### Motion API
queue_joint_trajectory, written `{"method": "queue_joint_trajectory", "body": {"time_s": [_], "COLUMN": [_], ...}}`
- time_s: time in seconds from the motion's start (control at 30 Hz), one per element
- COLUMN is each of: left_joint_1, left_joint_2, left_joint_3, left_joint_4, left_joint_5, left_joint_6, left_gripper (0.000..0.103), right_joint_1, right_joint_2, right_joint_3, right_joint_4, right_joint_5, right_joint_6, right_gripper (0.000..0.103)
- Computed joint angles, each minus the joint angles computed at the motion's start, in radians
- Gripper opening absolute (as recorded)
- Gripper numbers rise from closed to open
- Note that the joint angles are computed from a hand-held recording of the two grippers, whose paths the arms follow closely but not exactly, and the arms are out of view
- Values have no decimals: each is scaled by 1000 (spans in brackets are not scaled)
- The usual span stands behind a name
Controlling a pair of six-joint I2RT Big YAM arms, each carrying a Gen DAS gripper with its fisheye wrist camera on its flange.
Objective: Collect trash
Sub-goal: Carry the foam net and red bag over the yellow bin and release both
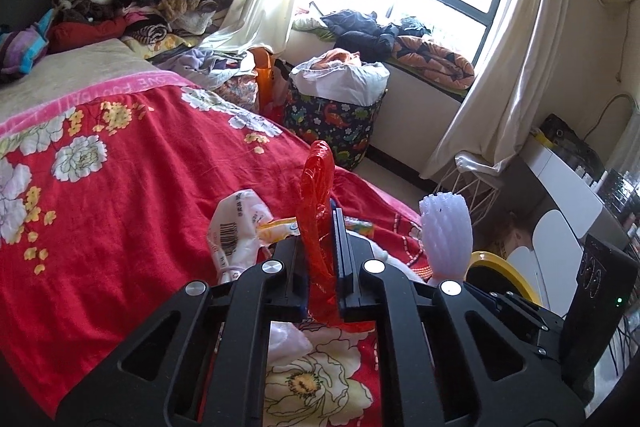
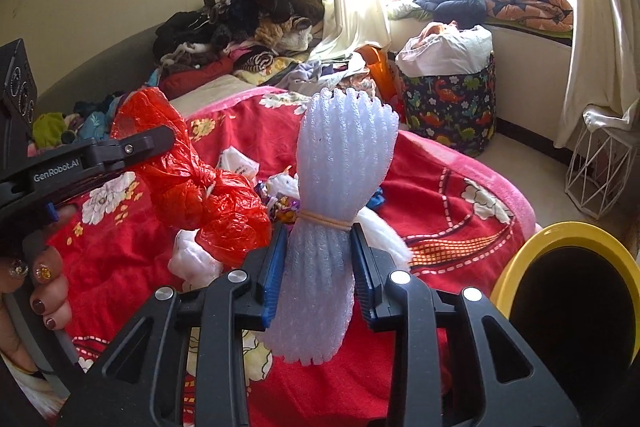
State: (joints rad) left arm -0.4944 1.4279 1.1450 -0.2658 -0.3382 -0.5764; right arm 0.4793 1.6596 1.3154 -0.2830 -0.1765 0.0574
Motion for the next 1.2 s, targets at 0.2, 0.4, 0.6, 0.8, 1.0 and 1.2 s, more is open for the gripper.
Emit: {"method": "queue_joint_trajectory", "body": {"time_s": [0.2,0.4,0.6,0.8,1.0,1.2], "left_joint_1": [-23,-43,-70,-87,-110,-134], "left_joint_2": [7,22,43,71,101,137], "left_joint_3": [34,62,95,129,165,209], "left_joint_4": [10,15,16,13,9,0], "left_joint_5": [4,15,19,30,41,55], "left_joint_6": [35,57,79,98,113,126], "left_gripper": [5,5,5,5,5,5], "right_joint_1": [-26,-51,-76,-113,-143,-179], "right_joint_2": [-32,-63,-91,-113,-139,-160], "right_joint_3": [-29,-59,-81,-100,-132,-162], "right_joint_4": [28,48,60,66,82,94], "right_joint_5": [2,10,26,40,69,89], "right_joint_6": [13,30,44,61,70,83], "right_gripper": [30,30,30,30,30,30]}}
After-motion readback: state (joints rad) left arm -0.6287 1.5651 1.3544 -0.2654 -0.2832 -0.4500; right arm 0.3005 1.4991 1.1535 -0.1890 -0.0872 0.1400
